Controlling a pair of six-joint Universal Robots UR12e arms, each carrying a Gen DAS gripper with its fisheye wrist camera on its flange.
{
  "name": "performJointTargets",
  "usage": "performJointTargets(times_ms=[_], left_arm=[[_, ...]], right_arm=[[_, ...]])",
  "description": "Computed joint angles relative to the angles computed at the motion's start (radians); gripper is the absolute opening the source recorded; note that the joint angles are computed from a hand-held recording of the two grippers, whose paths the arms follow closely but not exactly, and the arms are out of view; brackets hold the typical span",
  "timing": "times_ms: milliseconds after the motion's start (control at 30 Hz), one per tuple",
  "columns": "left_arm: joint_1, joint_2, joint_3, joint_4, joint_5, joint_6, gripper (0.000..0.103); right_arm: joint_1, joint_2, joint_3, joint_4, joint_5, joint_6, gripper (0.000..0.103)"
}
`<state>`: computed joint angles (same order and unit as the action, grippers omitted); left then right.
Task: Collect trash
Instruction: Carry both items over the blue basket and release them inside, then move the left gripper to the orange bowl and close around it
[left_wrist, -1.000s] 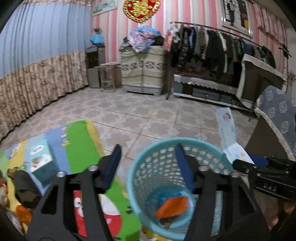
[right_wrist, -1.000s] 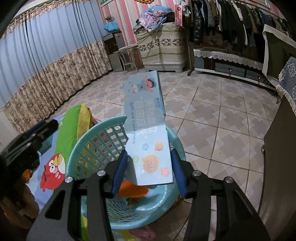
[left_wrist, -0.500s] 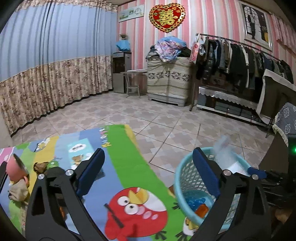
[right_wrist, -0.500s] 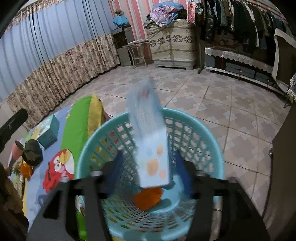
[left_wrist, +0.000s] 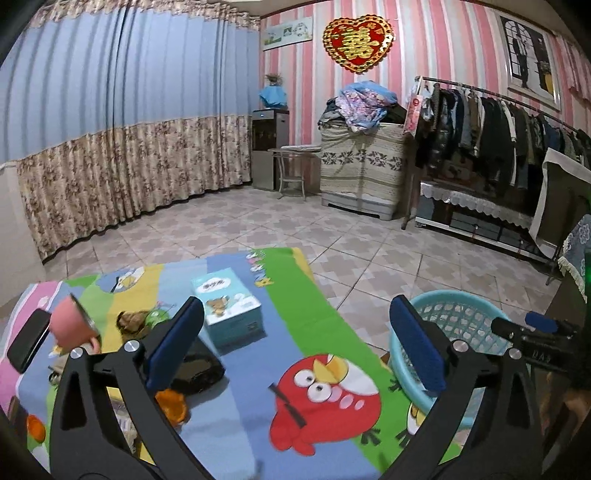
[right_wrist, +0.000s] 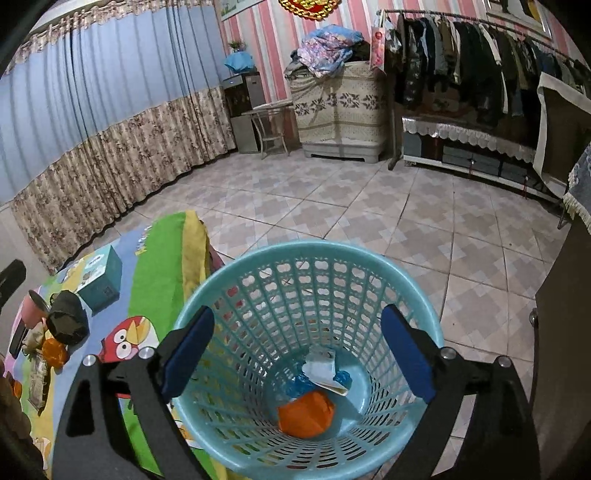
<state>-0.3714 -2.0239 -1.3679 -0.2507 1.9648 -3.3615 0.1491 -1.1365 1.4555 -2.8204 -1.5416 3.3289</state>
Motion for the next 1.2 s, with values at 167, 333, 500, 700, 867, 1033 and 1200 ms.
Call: performJointTargets(times_ms=[167,333,500,700,867,1033,1200], left_arm=[[0.005,0.032,-0.054,-0.008,0.016,-0.026,0.097],[0.008,0.077,-0.134,-0.012,0.037,-0.055,0.097],[0.018,0.119,-0.210,-0.018,0.076,-0.066,0.097],[0.054,0.192,-0.317,-0.035,0.111,-0.103,0.097],[0.099,0.261,-0.401,-0.073,0.098,-0.144,0.097],[0.153,0.313,-0.457,-0.115,0.077,-0.211,0.094],[0.197,0.345,-0.482,-0.187,0.025,-0.265,0.081]], right_arm=[[0.017,-0.003,0.003,-0.042,0.009,-0.029,0.094],[0.046,-0.004,0.003,-0.068,0.019,-0.096,0.095],[0.079,0.000,0.001,-0.067,0.017,-0.148,0.095],[0.119,0.000,0.002,-0.051,0.013,-0.194,0.095],[0.140,0.001,0.007,-0.053,0.021,-0.237,0.095],[0.158,0.007,-0.003,-0.018,0.024,-0.245,0.095],[0.168,0.005,-0.002,-0.005,0.033,-0.242,0.095]])
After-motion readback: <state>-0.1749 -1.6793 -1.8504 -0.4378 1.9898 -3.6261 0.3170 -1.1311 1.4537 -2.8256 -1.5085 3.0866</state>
